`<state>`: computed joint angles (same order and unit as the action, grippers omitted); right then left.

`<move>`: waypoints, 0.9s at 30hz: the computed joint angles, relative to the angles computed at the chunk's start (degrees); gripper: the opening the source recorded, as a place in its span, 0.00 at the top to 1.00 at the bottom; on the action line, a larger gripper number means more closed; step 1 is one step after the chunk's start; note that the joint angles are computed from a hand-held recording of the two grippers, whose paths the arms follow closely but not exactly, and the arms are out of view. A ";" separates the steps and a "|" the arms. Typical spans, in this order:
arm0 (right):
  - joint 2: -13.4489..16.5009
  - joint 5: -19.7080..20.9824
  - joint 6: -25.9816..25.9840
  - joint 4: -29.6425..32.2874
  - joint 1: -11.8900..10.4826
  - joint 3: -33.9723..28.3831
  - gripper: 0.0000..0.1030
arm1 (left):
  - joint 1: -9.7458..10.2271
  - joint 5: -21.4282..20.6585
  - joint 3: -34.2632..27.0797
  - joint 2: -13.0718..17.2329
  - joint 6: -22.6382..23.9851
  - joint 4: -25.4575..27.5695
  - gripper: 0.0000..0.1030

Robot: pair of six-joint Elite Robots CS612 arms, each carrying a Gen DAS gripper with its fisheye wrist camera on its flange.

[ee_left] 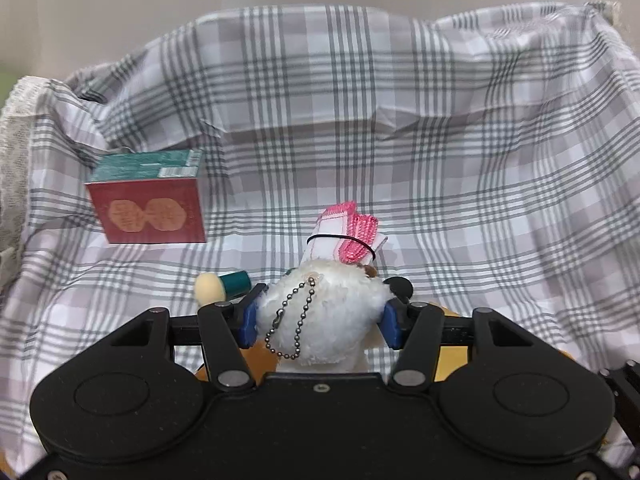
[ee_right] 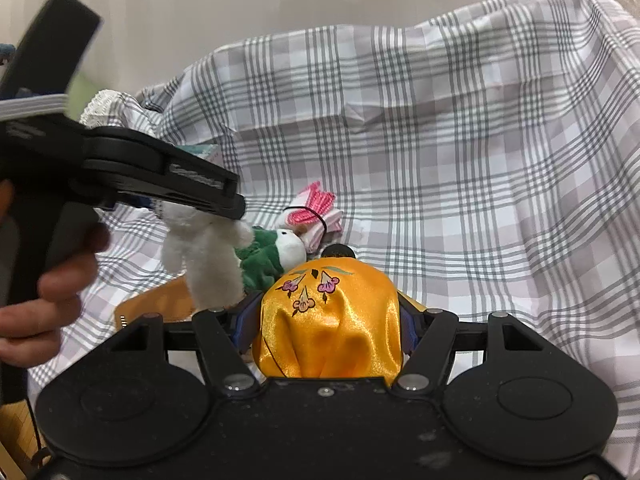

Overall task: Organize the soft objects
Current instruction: 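Close the left gripper on the white plush bear and lift it, then carry the bear and pouch to the basket and open both grippers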

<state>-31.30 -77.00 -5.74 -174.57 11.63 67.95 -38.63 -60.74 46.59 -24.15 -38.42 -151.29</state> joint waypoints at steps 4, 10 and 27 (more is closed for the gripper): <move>-1.83 0.13 0.39 -1.26 0.05 2.64 0.37 | -0.77 1.24 5.23 -3.28 0.19 -2.98 0.48; -5.04 0.64 0.50 -3.64 0.08 7.55 0.37 | -2.01 1.26 12.28 -7.84 0.14 -5.92 0.48; -12.99 2.83 0.02 -3.02 -0.41 20.59 0.37 | -4.60 -8.56 25.54 -15.45 -9.49 -2.71 0.48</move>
<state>-44.30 -74.17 -5.72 -177.59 11.22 88.54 -43.23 -69.30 72.12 -39.60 -47.91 -154.00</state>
